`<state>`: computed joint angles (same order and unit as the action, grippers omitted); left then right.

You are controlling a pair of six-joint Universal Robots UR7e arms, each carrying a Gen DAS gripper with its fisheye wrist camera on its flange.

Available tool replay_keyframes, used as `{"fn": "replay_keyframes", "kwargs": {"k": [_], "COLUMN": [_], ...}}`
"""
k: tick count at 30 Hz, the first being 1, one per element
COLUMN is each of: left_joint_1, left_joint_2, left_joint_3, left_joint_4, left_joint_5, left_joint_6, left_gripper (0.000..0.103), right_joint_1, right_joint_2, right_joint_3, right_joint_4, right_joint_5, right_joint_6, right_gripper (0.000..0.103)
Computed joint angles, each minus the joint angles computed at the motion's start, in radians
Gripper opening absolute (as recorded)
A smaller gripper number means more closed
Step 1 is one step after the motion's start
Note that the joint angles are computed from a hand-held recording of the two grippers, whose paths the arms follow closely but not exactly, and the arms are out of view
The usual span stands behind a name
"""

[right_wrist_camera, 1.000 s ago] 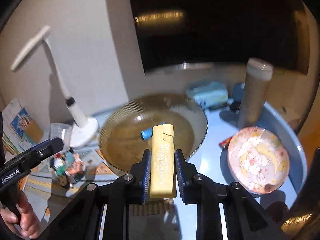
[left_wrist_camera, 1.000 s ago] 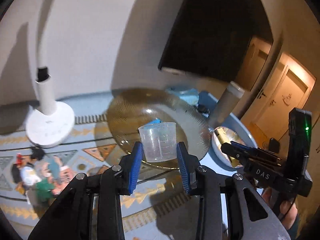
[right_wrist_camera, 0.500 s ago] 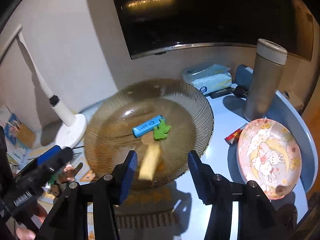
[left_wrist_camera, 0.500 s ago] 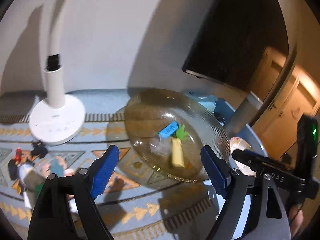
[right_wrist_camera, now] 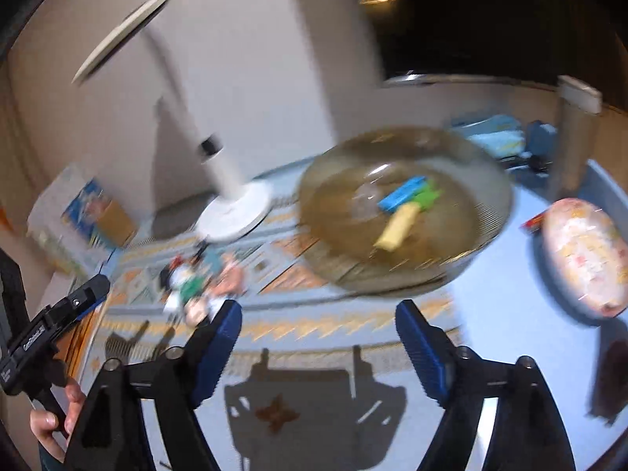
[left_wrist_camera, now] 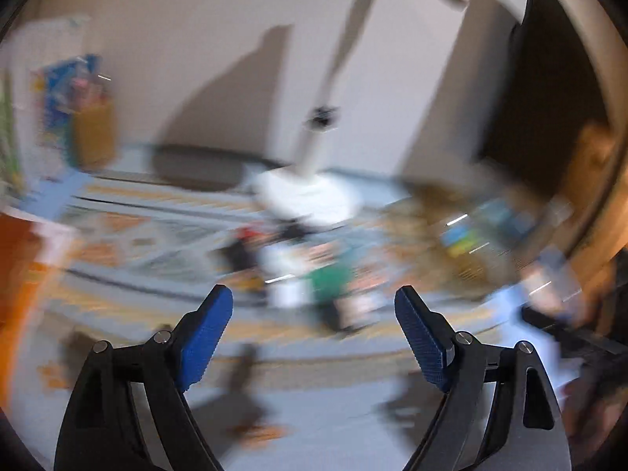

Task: Organize rigid objects
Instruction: 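Grasp the white charger plug with left tool while right tool grasps the doll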

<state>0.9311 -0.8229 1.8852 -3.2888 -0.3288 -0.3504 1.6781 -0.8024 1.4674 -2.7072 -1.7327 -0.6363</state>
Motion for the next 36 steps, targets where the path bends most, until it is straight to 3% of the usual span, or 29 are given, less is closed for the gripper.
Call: {"fn": "replay_keyframes", "kwargs": {"k": [2, 6, 8, 10, 12, 14, 19, 25, 28, 31, 34, 36], "left_joint_1": [0.018, 0.052, 0.067, 0.072, 0.072, 0.072, 0.060, 0.044, 0.036, 0.044, 0.080, 0.114], "left_joint_2": [-0.023, -0.035, -0.052, -0.058, -0.048, -0.045, -0.033, 0.002, 0.004, 0.001, -0.046, -0.071], "left_joint_3": [0.046, 0.108, 0.127, 0.126, 0.125, 0.131, 0.130, 0.093, 0.081, 0.071, 0.048, 0.008], "left_joint_4": [0.128, 0.098, 0.146, 0.127, 0.074, 0.018, 0.016, 0.125, 0.237, 0.184, 0.194, 0.203], "left_joint_5": [0.062, 0.071, 0.064, 0.029, 0.021, -0.009, 0.015, 0.092, 0.129, 0.056, -0.100, -0.225], "left_joint_6": [-0.111, -0.155, -0.233, -0.211, -0.160, -0.110, -0.108, -0.098, -0.154, -0.050, -0.029, 0.016], "left_gripper": [0.084, 0.084, 0.084, 0.084, 0.084, 0.084, 0.084, 0.084, 0.084, 0.084, 0.080, 0.074], "right_joint_1": [0.003, -0.006, -0.012, -0.013, -0.011, -0.007, -0.010, -0.004, 0.004, 0.011, 0.021, 0.042], "right_joint_2": [0.020, 0.082, 0.105, 0.111, 0.122, 0.131, 0.122, 0.123, 0.133, 0.134, 0.125, 0.140], "right_joint_3": [0.054, 0.112, 0.112, 0.098, 0.095, 0.090, 0.107, 0.123, 0.113, 0.088, 0.030, -0.006], "right_joint_4": [-0.081, -0.266, -0.323, -0.303, -0.327, -0.333, -0.359, -0.400, -0.390, -0.300, -0.086, -0.030], "right_joint_5": [-0.016, -0.058, -0.083, -0.085, -0.105, -0.121, -0.098, -0.104, -0.140, -0.157, -0.093, -0.081], "right_joint_6": [-0.044, -0.129, -0.158, -0.151, -0.155, -0.167, -0.183, -0.213, -0.214, -0.204, -0.132, -0.140], "right_gripper": [0.081, 0.081, 0.081, 0.082, 0.092, 0.094, 0.094, 0.094, 0.094, 0.094, 0.094, 0.094]}}
